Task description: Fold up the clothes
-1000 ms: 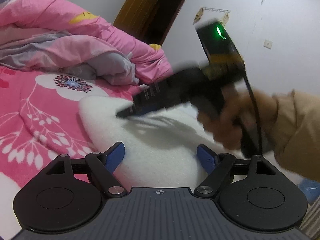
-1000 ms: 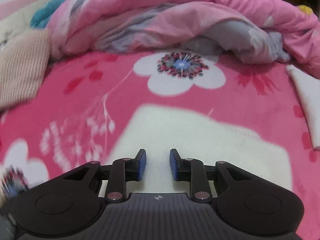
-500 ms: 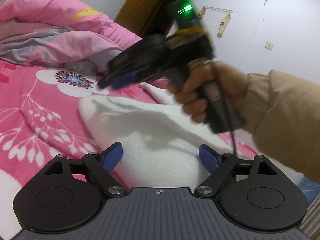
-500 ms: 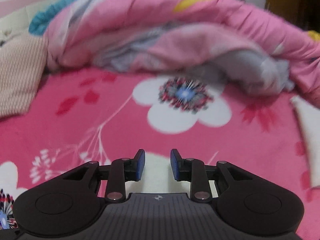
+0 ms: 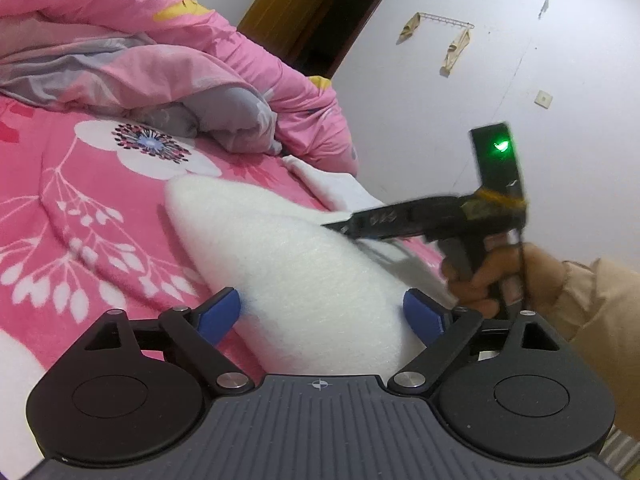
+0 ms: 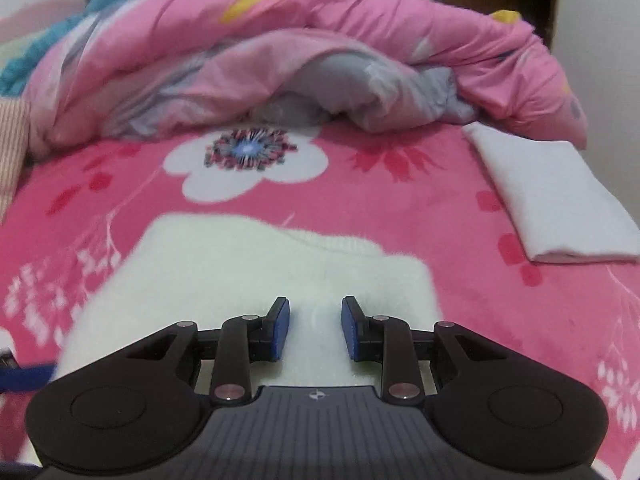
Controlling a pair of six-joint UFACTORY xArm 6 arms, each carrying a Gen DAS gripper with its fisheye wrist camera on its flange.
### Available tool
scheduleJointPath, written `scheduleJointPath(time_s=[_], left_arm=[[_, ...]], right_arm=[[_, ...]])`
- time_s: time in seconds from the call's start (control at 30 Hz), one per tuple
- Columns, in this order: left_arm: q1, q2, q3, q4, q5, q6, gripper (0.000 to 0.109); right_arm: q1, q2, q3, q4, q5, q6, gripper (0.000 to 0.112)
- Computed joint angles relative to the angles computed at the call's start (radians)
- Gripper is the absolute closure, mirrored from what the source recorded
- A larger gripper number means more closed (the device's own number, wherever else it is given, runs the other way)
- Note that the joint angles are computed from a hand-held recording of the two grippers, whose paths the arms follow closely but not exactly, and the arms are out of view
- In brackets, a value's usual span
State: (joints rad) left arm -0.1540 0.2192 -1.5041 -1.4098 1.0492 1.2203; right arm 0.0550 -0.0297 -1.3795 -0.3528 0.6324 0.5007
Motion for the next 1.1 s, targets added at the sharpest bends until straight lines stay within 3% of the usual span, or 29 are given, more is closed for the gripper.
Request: scheduleJointPath(time_s=[0.23, 0.4, 0.5, 0.6, 0.73, 0.9, 1.03, 1.1], left_arm=[[0.001, 0.010, -0.008, -0.003, 0.007, -0.009, 0.016], [0.003, 0.001, 0.001, -0.001, 0.002, -0.003, 0.015], [-0.004, -0.042, 0.037, -0.006, -0.059, 0.034, 0.015], [-0.010, -0.069, 0.045, -0.024, -0.116, 0.058, 0.015], [-0.030, -0.064, -0.009, -0.017, -0.145, 0.027, 0.015], [-0.126, -0.050, -0.078, 0.105, -0.256, -0.034, 0.015], [-0.213, -0.011, -0.100, 0.366, -0.332, -0.167, 0.014], [-0.253, -0.032, -0.038, 0.389, -0.432, -0.110, 0.010]], right_arm=[[-0.011, -0.199, 0.176, -0.131, -0.149, 0.116, 0.082], [-0.052, -0.240, 0.335, -0.139, -0.205, 0.154, 0.083], [-0.094, -0.269, 0.430, -0.300, -0.370, 0.359, 0.082], [-0.110, -0.277, 0.452, -0.373, -0.414, 0.440, 0.082], [-0.128, -0.286, 0.478, -0.342, -0.464, 0.430, 0.082], [-0.140, -0.310, 0.512, -0.413, -0.505, 0.516, 0.082], [-0.158, -0.313, 0.529, -0.417, -0.548, 0.530, 0.082], [-0.169, -0.315, 0.542, -0.405, -0.577, 0.532, 0.082]])
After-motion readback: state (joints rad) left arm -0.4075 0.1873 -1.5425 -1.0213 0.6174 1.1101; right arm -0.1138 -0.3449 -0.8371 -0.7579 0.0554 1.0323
